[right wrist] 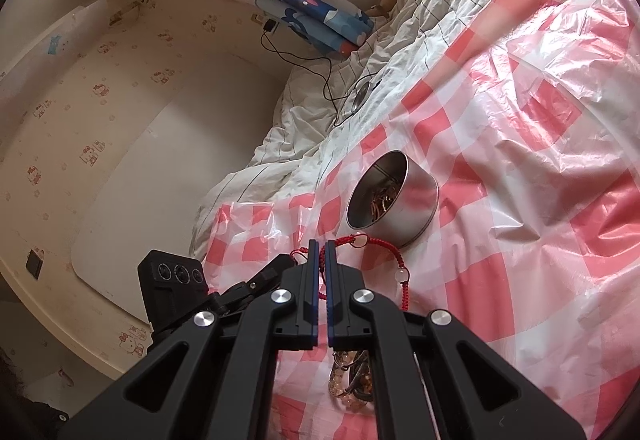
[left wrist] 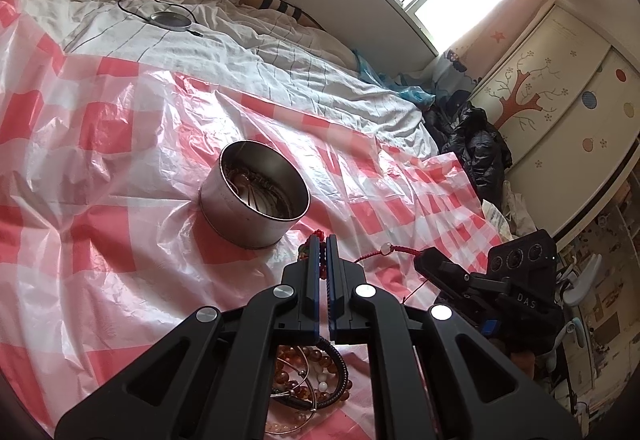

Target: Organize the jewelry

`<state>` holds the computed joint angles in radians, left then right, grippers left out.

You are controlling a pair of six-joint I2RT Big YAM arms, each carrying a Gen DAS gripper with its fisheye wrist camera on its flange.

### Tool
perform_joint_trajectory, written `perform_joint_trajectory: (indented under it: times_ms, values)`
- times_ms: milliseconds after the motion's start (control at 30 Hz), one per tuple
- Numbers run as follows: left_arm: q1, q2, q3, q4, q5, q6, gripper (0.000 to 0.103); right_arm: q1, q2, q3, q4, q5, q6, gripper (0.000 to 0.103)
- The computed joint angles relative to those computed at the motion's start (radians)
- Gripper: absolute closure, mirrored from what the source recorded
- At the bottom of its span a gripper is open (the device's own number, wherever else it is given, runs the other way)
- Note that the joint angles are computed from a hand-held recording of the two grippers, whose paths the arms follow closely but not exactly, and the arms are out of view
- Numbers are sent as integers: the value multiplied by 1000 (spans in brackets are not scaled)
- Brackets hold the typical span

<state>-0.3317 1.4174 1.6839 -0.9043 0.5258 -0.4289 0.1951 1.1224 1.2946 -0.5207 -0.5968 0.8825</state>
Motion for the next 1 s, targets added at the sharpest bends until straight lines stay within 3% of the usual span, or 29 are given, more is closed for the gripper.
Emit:
perform_joint_trajectory:
  times_ms: [233,500,1000]
  values:
    - [-14,15,26,18,-4,-7,100,-10,10,20,17,0,-24,99]
    - [-8,20,42,39,-12,-20,100,-38,36,32,87,-26,-13,99]
    - [48,97,136,106,2,-84,101,-30,107,99,95,-50,-49,99]
